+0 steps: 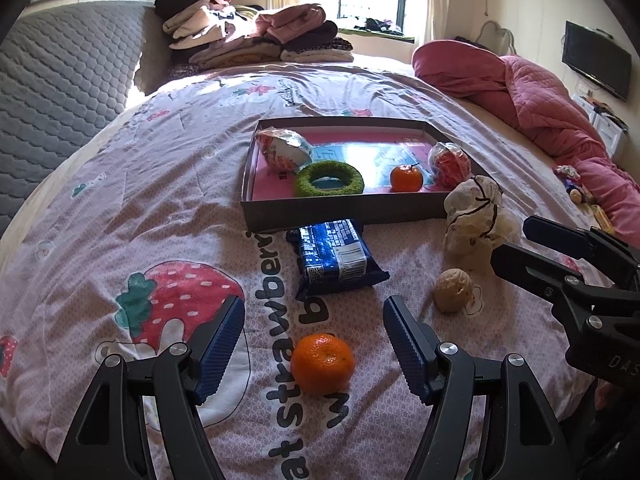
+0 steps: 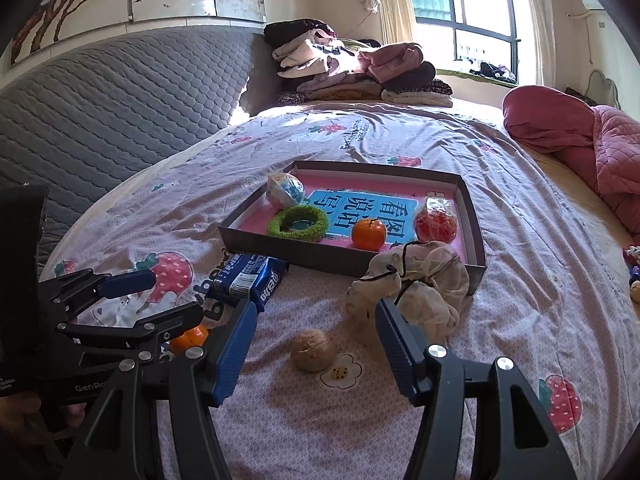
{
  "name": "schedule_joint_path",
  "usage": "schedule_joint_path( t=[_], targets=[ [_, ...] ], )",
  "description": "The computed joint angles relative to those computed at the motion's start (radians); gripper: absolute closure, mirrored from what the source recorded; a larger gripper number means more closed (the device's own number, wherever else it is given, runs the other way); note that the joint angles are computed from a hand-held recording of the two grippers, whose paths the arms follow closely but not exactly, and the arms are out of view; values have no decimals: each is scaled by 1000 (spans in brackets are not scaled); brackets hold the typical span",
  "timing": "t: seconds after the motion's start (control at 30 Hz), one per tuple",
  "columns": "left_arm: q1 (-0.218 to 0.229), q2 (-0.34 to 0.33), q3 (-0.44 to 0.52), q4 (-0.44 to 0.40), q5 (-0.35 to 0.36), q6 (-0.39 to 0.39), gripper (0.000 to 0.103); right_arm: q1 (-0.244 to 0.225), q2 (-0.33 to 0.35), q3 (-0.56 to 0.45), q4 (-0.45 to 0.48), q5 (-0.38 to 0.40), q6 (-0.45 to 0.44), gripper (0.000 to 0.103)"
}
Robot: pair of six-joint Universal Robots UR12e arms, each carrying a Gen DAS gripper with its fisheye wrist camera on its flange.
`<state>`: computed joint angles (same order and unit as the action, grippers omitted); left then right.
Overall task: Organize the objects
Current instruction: 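Move the left tool toward the mandarin while the right tool approaches the brown woven ball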
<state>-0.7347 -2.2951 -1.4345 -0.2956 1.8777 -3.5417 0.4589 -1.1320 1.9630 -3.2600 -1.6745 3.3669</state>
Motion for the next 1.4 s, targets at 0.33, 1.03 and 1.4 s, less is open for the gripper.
schedule_joint_path(
  t=[0.33,1.03,1.4],
  targets=[
    [2,1,-6,-24,-19,-4,30,6,8,-5,34,1,-9,42],
    [7,1,-14,-65,-50,-9,30,9,23,-15,70,-2,-17,42],
    [8,-4,-12,-80,-58,-10,30,21,46,-26,73,-57,-31,42]
  ],
)
